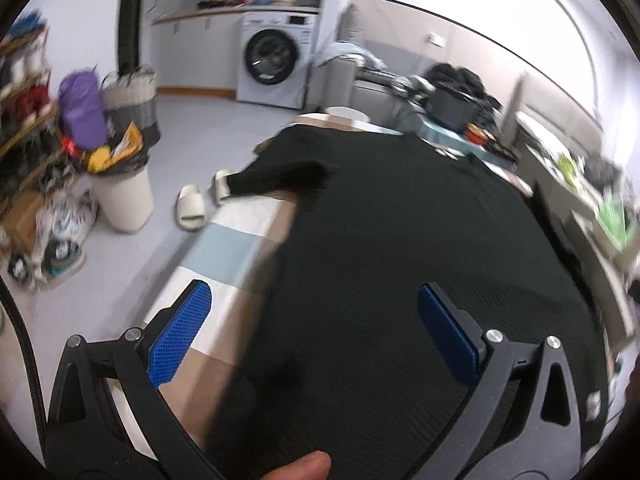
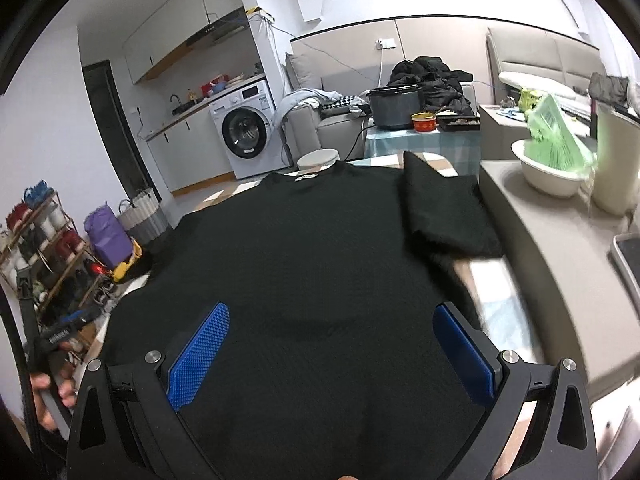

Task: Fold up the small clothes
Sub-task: 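Move the right tool to the sweater's side edge by the folded sleeve and grasp it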

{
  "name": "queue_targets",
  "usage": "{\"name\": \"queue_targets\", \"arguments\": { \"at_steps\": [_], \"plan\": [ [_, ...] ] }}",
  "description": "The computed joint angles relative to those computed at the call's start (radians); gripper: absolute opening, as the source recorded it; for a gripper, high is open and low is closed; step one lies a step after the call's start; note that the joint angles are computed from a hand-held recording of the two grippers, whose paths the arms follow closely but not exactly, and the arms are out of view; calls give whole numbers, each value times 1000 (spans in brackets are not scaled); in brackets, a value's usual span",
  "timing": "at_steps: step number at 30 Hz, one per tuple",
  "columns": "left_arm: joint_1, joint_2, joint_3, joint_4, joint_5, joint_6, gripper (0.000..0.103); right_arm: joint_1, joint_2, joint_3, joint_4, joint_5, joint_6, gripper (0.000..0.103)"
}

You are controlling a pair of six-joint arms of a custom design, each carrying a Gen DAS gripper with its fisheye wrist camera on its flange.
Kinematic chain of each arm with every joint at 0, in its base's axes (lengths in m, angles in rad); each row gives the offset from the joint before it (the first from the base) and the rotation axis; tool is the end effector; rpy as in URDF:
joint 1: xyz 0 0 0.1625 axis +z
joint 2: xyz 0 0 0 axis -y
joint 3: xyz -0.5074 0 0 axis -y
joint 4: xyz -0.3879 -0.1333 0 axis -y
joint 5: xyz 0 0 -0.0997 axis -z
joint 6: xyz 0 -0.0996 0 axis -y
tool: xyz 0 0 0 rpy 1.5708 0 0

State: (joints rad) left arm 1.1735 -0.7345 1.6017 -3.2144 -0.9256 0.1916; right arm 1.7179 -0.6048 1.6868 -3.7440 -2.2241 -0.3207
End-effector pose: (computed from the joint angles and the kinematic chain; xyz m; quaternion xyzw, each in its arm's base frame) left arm -0.1138 -0.7704 0.2199 0.1399 0.8749 -0.3872 0.2550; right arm 0.1769 -0.6973 0.1605 0.0257 -0.8262 0.4659 0.3159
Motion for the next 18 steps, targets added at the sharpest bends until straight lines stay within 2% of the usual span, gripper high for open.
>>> {"name": "queue_targets", "arguments": {
  "at_steps": [2, 6, 9, 15, 18],
  "plan": [
    [24, -9, -37, 49, -26, -35, 102, -4, -10, -23, 56, -1, 7, 103],
    [63, 1, -129, 105, -53, -62, 102, -11, -13, -63, 92, -9, 3, 103],
    [82, 19, -200, 145, -77, -79, 102, -21, -23, -83, 149, -16, 45, 101],
    [90, 102, -390, 300, -92, -123, 102, -45, -18, -151, 205, -121, 87, 85],
    [86, 152, -476, 348, -97, -115, 102, -66, -33, -166, 246, -152, 142, 84]
  ]
}}
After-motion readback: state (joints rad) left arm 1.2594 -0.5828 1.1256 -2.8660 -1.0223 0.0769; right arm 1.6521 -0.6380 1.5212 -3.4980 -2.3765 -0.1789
